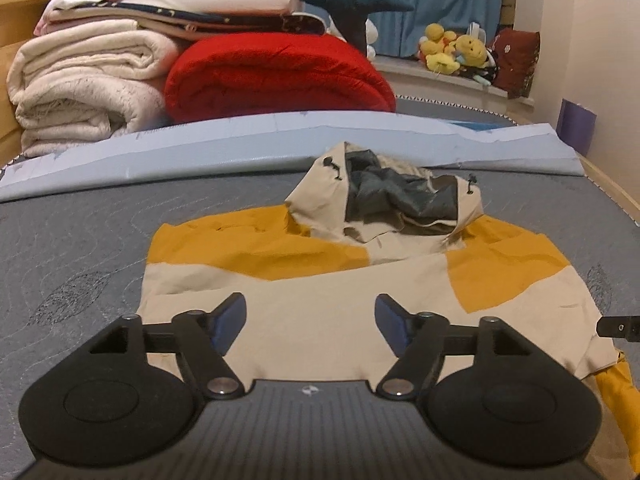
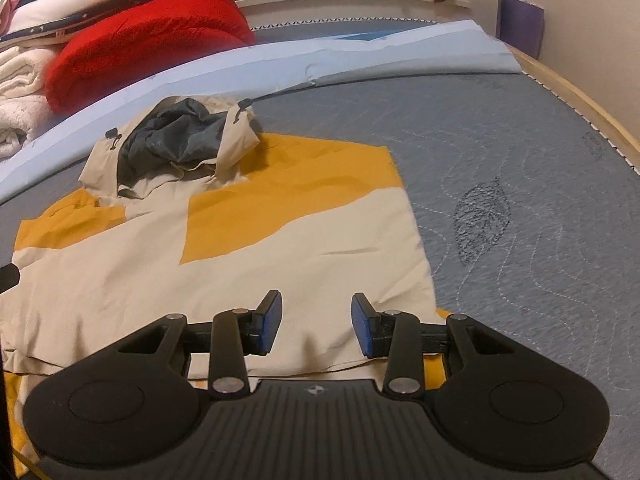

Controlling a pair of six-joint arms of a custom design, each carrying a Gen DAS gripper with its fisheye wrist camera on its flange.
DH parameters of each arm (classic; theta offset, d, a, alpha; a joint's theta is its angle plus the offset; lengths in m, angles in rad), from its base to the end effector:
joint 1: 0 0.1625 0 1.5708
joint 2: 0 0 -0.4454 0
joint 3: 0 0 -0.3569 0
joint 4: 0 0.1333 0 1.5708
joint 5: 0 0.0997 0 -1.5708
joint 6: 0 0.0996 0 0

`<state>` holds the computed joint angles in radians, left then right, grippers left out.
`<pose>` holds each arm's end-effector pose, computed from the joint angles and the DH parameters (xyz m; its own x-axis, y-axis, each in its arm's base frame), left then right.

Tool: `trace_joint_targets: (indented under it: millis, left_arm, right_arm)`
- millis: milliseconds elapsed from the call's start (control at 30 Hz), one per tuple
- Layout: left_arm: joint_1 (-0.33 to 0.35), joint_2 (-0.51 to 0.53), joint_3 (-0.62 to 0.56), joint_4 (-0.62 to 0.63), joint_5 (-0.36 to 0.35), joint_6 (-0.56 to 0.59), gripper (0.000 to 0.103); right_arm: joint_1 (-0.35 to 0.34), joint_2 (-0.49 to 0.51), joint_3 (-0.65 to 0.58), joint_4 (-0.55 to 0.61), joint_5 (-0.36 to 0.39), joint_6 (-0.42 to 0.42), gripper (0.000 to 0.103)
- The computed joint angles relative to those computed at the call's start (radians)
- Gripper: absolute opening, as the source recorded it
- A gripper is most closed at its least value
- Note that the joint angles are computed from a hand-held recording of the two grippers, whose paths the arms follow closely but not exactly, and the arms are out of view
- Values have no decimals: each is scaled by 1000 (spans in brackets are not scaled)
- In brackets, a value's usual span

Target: Fold large clothes

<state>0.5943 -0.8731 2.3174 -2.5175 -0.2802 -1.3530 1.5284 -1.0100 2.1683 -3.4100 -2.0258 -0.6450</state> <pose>-0.2079 -0.4169 0.0780 -0.6622 -0.3754 -0.6485 0.3772 0.5808 -0.7214 0.0677 -0.5171 0.2060 -0.7276 -0.2154 0.6513 -0.5062 0.8094 -0.2977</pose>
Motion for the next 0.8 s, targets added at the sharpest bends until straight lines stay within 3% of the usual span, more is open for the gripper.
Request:
trace_joint_targets:
  millis: [267, 500, 800]
  left_arm:
    - [-5, 80, -27, -154, 52, 128, 84]
    - [7, 107, -23, -357, 17, 270, 84]
    - [-1, 100, -42, -269, 45, 240, 78]
  right_arm:
    - [-13, -6, -15, 4, 3, -12, 40]
    - [-21, -9, -25, 4, 9, -12, 40]
    - [-24, -15, -29, 9, 8, -18, 40]
